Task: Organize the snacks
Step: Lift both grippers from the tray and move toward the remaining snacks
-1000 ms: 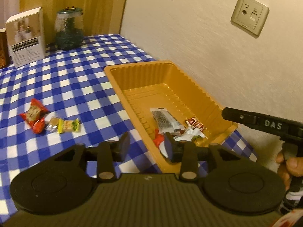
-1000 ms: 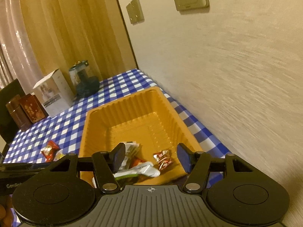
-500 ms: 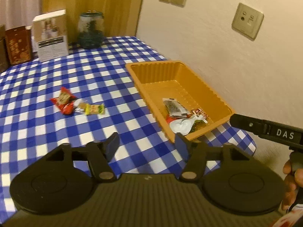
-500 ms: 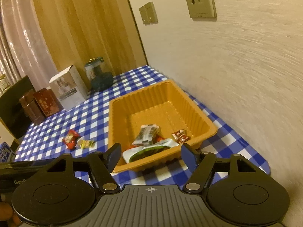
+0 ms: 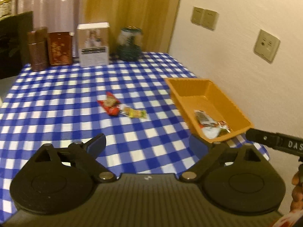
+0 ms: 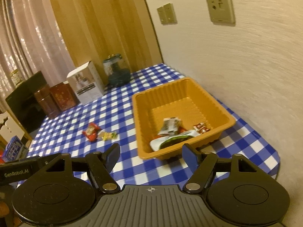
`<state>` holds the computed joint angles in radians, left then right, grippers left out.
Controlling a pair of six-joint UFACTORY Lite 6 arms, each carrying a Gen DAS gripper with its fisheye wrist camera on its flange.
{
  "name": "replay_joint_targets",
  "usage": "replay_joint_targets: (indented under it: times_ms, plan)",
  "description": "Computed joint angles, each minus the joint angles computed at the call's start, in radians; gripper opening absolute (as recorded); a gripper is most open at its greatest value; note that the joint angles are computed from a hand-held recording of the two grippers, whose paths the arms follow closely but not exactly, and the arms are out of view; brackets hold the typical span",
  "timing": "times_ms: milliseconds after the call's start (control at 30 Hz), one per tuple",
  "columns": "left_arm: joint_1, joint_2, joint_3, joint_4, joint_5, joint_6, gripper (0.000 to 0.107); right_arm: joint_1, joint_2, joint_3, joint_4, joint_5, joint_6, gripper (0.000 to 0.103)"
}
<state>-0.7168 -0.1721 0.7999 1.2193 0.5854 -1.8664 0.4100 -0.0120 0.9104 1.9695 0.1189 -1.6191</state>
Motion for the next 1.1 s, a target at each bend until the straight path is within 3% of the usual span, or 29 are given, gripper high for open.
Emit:
replay_joint_targets:
  times_ms: [233, 433, 600, 867, 1100]
  plan:
    - [0.003, -0.134, -0.079, -0.036, 0.088, 0.031, 0.098, 0.075, -0.009, 0.0, 0.078, -0.021, -0.074, 0.072]
    - [0.04, -0.197, -0.127, -0.038, 0.096, 0.081, 0.098, 0.106, 0.012, 0.018, 0.152, -0.029, -0.144, 0.072]
    - [0.103, -0.206, -0.124, -0.1, 0.064, 0.186, 0.098, 0.132, 0.038, 0.034, 0.459, -0.036, -0.45, 0.072]
    - [0.217, -0.161, -0.092, -0.099, -0.016, 0.3, 0.098, 0.16, 0.137, 0.121, 0.513, -0.005, -0.552, 0.072]
    - [0.375, -0.061, -0.05, -0.032, -0.164, 0.315, 0.098, 0.192, 0.313, 0.276, 0.637, 0.032, -0.739, 0.072]
